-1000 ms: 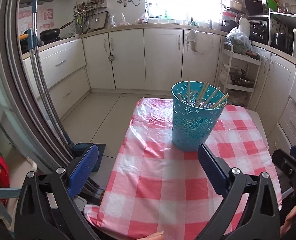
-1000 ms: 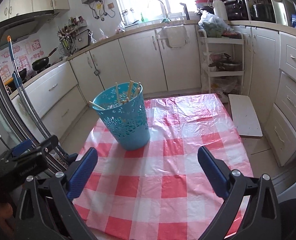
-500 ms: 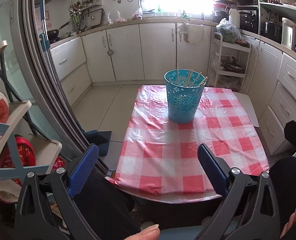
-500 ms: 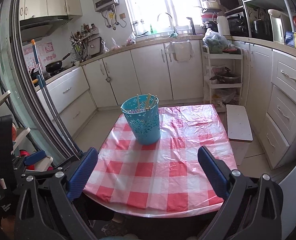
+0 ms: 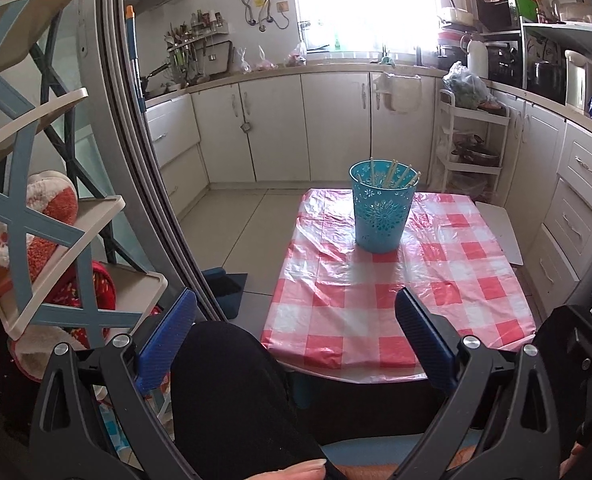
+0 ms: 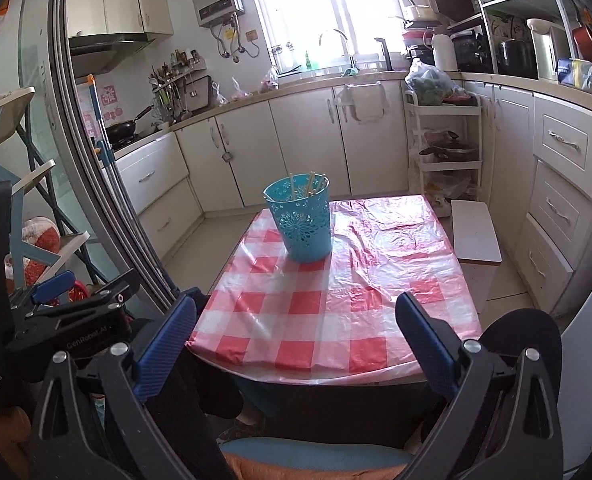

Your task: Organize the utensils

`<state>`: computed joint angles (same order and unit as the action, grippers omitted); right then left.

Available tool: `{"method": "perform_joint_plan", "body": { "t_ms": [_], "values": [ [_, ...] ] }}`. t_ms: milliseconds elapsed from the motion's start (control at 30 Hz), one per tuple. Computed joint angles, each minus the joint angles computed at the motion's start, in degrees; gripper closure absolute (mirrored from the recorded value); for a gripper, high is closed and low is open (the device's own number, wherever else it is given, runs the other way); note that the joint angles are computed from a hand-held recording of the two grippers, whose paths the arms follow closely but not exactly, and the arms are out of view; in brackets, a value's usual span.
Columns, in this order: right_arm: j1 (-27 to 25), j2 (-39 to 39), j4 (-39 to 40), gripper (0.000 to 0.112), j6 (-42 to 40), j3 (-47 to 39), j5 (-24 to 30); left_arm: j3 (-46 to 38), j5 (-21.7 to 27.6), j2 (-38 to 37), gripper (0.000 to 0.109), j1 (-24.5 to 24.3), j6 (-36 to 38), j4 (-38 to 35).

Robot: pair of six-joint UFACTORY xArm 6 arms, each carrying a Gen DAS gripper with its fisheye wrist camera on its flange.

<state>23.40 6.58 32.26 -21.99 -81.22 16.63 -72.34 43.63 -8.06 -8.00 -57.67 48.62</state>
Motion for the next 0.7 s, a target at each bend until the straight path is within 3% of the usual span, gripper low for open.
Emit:
{"method": "perform_joint_plan", "body": {
  "t_ms": [700],
  "values": [
    [1.8, -4.1, 3.9, 0.017, -5.8, 4.5, -3.9, 5.1, -1.2, -5.8, 0.013, -0.4, -3.3, 1.7]
  ]
}}
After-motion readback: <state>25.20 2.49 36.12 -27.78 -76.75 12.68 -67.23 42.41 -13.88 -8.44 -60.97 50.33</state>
